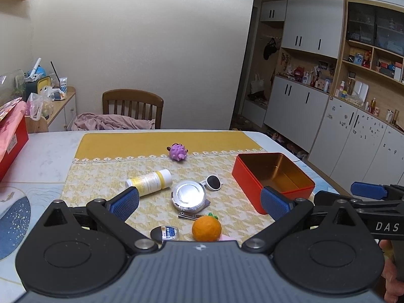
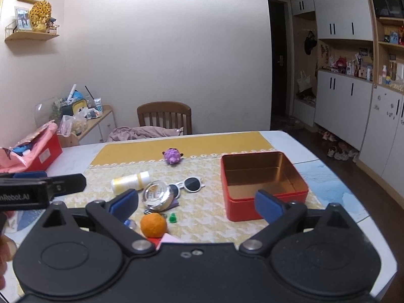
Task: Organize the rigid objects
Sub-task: 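Move left tool toward blue-labeled container while right tool approaches the orange, then close left tool on blue-labeled container while right tool grasps the orange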
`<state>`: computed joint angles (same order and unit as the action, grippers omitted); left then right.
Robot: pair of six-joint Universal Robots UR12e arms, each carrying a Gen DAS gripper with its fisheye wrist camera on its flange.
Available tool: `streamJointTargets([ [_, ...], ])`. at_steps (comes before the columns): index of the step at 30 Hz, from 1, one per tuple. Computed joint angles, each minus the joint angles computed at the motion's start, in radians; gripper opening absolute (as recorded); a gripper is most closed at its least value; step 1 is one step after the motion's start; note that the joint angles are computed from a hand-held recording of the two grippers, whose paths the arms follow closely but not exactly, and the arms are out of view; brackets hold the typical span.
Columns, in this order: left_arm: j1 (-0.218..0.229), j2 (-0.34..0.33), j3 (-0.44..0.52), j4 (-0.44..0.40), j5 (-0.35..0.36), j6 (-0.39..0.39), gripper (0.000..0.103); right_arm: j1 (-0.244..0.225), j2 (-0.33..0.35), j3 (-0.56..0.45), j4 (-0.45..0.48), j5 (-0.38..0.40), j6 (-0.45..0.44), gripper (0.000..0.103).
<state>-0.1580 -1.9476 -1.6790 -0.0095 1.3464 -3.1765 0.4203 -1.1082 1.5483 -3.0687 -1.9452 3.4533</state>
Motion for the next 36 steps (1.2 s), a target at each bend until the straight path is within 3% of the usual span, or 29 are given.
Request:
streamJointTargets([
  [2,0.0,-0.001,0.001,-0.004,0.007,-0.008,0.103,-0.005,-0.003,0.0,0.004,0.037,0.005,0.095],
  [9,0.0,-0.005,0.004,-0.007,0.005,-0.007,0.103,-0.008,-0.001,-0.002,0.03,0.047,0.008,0.092],
  [15,0.001,-0.012,0.006,-0.006,0.007,-0.001,0.103,-0.02,0.001,-0.009,0.098,0.065,0.042,0.084],
  [21,0.002,-0.022,0.01,-0.008,0.04,0.008,0.103,-0.029,0.01,-0.018,0.133,0.086,0.032,0.081],
  [24,0.007,-0.031,0.015,-0.026,0.063,0.014,0.103,-0.031,0.021,-0.035,0.175,0.085,-0.001,0.081],
  [28,0.016,-0.043,0.017,-0.057,0.084,0.01,0.102,-0.046,0.032,-0.036,0.192,0.142,-0.032,0.082],
  [31,0.022,-0.054,0.022,-0.083,0.09,0.01,0.102,-0.049,0.048,-0.032,0.148,0.158,-0.114,0.092],
  [36,0.019,-0.083,0.053,-0.146,0.128,0.003,0.098,-0.066,0.07,-0.063,0.188,0.255,-0.217,0.091],
])
